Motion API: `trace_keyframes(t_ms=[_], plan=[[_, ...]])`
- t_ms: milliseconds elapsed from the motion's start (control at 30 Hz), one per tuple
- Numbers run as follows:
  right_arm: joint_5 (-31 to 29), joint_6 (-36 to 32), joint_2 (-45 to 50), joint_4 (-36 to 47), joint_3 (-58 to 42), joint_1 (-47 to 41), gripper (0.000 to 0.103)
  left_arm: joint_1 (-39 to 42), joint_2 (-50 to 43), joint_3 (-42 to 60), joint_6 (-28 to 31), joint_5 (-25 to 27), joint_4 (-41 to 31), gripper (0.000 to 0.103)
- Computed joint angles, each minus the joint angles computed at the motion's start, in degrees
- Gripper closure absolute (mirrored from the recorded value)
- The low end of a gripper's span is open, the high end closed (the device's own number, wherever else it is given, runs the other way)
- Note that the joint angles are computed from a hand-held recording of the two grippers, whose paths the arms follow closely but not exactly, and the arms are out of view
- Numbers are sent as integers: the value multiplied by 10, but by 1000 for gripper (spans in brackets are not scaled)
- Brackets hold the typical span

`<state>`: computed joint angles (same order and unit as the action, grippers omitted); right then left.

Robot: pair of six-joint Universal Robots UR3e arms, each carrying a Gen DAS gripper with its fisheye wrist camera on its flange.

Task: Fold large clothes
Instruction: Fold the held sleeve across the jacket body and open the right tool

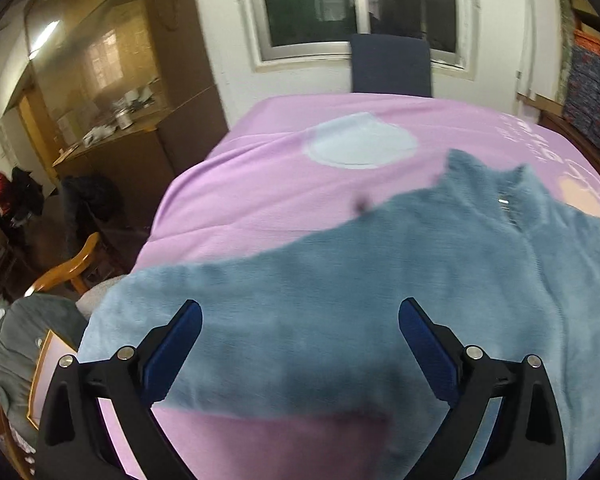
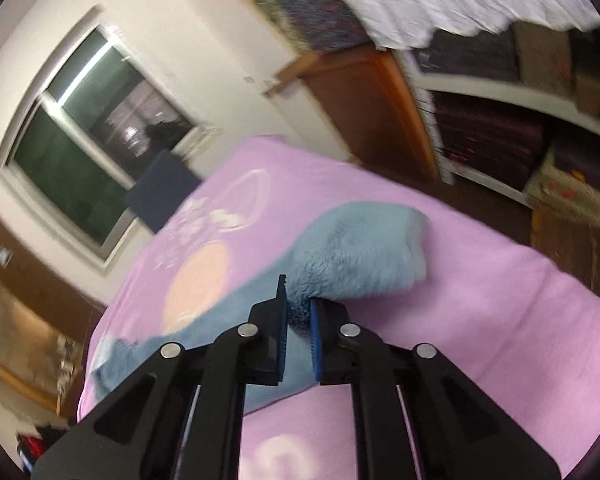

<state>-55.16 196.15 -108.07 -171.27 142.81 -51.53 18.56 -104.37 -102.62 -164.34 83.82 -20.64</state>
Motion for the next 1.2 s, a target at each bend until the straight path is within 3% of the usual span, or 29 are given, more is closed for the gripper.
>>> trace_keyframes(t_ms=[100, 167, 300, 533, 700, 800, 867, 933, 1000, 1100, 1200], plan=[[-78, 34, 6, 16, -79, 132, 94, 14, -35, 26, -7, -5, -40, 13], [-142, 46, 27, 19, -132, 218, 94, 23, -57, 63, -9, -19, -85, 13], [-251, 69, 122, 26, -257, 387, 94, 31, -53, 65, -13, -27, -83, 13], [-338, 89, 303, 78, -453, 579, 94, 57, -35, 67, -11, -69, -108, 13], [-346, 67, 411, 138, -554, 653, 93, 73, -28, 72, -14, -92, -129, 13], [-343, 46, 474, 210, -610, 680, 84, 75, -29, 73, -11, -94, -135, 13], [-341, 35, 486, 211, -605, 683, 82, 73, -30, 73, -7, -95, -136, 13], [-337, 16, 473, 206, -594, 685, 68, 69, -30, 65, 0, -95, -127, 13], [-290, 4, 434, 188, -548, 666, 54, 63, -25, 55, 11, -96, -114, 13], [-281, -16, 341, 133, -444, 645, 51, 57, -7, 30, 30, -107, -101, 13], [-269, -13, 271, 91, -365, 604, 51, 67, 34, 5, 47, -173, -142, 13]])
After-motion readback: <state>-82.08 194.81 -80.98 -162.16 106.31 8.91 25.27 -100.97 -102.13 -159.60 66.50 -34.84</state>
